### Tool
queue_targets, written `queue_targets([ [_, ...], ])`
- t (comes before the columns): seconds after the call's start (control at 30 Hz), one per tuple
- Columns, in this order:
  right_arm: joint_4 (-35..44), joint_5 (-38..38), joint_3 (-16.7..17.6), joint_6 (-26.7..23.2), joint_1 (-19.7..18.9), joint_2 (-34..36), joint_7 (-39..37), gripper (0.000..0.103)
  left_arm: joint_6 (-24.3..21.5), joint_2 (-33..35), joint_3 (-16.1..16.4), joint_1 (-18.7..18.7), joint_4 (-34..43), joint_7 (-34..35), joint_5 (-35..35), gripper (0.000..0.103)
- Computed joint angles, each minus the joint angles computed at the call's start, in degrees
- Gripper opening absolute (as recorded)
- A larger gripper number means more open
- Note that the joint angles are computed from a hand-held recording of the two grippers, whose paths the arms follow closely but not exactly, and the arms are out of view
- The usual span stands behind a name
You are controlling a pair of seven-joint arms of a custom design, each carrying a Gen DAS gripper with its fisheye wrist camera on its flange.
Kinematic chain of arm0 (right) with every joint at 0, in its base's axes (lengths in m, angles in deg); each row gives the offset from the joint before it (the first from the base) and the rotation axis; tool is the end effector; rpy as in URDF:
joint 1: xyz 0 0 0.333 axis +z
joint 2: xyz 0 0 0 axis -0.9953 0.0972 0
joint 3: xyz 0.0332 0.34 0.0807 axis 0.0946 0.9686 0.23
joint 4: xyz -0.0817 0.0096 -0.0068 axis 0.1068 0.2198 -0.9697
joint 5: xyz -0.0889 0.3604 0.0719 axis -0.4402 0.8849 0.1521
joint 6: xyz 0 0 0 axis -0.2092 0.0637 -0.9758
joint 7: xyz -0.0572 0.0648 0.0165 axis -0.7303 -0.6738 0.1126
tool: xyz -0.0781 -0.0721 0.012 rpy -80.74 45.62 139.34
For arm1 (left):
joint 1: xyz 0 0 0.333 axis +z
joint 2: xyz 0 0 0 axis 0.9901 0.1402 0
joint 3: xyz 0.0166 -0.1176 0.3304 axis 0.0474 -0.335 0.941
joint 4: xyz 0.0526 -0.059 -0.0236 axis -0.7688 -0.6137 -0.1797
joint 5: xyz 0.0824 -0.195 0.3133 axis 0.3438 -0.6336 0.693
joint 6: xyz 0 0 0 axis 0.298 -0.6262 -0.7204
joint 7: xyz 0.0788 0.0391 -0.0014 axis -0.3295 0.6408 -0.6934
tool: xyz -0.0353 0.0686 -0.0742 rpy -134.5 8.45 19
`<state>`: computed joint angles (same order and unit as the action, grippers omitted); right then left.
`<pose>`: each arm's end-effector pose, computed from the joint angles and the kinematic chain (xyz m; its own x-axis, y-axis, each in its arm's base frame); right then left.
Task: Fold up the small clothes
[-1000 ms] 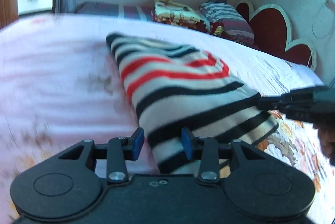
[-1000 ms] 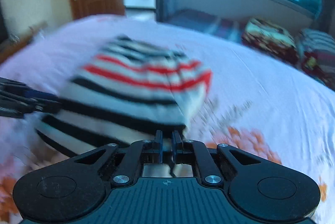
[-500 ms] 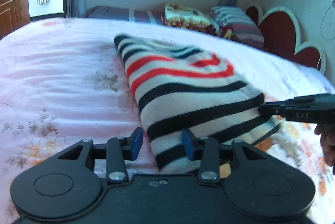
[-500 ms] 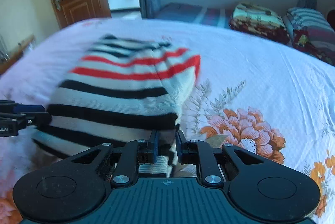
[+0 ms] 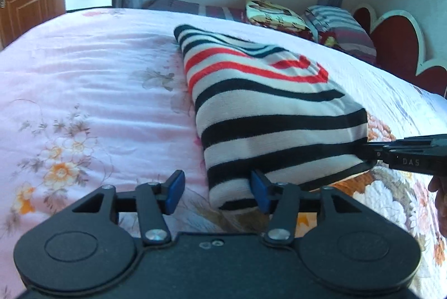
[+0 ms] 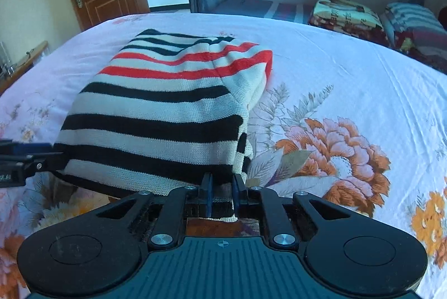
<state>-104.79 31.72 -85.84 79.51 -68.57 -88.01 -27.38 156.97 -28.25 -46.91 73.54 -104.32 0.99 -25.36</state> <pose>0.4730 0.1003 0.4873 0.5890 -0.7960 -0.1395 -0.6529 -0.3670 -0.6626 0.4523 -0.2329 0.4986 0.1984 -0.9703 0.1385 -0.6929 -0.2388 -0.6804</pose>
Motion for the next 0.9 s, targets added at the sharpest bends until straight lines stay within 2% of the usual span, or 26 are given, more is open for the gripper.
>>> queue_targets([
  [0.07, -1.5, 5.0, -1.4, -0.2, 0.6, -3.2, -3.1, 0.013, -3.1, -2.1, -1.3, -0.6, -0.2, -1.5, 0.1, 0.057],
  [0.1, -2.5, 5.1, -1.6, -0.5, 0.4, -5.1, -3.5, 0.013, -3.8, -3.4, -1.9, -0.8, -0.8, -3.1, 1.0, 0.059],
  [0.2, -6.2, 4.2, -2.9, -2.3, -0.2, -11.1, -3.9, 0.013, -7.6, -6.9, -4.2, -1.8, -1.3, -5.7, 1.1, 0.064],
  [0.27, -8.7, 2.2, -3.5, -3.9, -1.2, -15.2, -2.8, 0.013, -11.0, -8.7, -5.8, -2.9, -0.8, -6.6, 0.4, 0.075],
  [0.3, -9.8, 0.9, -3.8, -5.1, -1.8, -17.2, -1.9, 0.02, -13.3, -9.5, -6.9, -3.4, -0.4, -7.6, 0.4, 0.08],
  [0.33, -10.9, -0.1, -4.4, -6.1, -2.2, -19.3, -1.2, 0.032, -15.2, -10.1, -7.8, -3.8, 0.0, -8.4, 0.5, 0.091],
  [0.37, -12.0, -0.6, -4.7, -6.4, -2.6, -21.6, -0.7, 0.079, -17.6, -10.8, -9.1, -4.3, 0.6, -9.5, 1.1, 0.097],
  [0.4, -13.6, -0.5, -4.8, -5.3, -2.8, -24.2, -0.4, 0.101, -20.1, -11.2, -10.3, -4.9, 1.2, -10.4, 1.7, 0.099],
  [0.47, -16.4, 0.6, -6.2, -3.3, -2.1, -29.1, -1.8, 0.103, -24.5, -11.4, -11.8, -6.5, 2.8, -11.1, 1.5, 0.102],
  [0.67, -19.9, -6.3, -8.8, -8.7, -6.5, -40.6, 2.0, 0.103, -35.8, -10.7, -15.9, -12.2, 7.7, -13.8, 0.6, 0.102],
  [0.8, -21.0, -11.4, -11.6, -14.4, -9.8, -47.4, 3.2, 0.103, -43.9, -9.3, -18.9, -15.8, 11.1, -15.4, 2.6, 0.102],
  [0.9, -21.0, -14.5, -13.8, -19.3, -12.0, -51.2, 3.1, 0.103, -47.6, -8.2, -19.7, -18.5, 13.0, -16.0, 3.7, 0.102],
])
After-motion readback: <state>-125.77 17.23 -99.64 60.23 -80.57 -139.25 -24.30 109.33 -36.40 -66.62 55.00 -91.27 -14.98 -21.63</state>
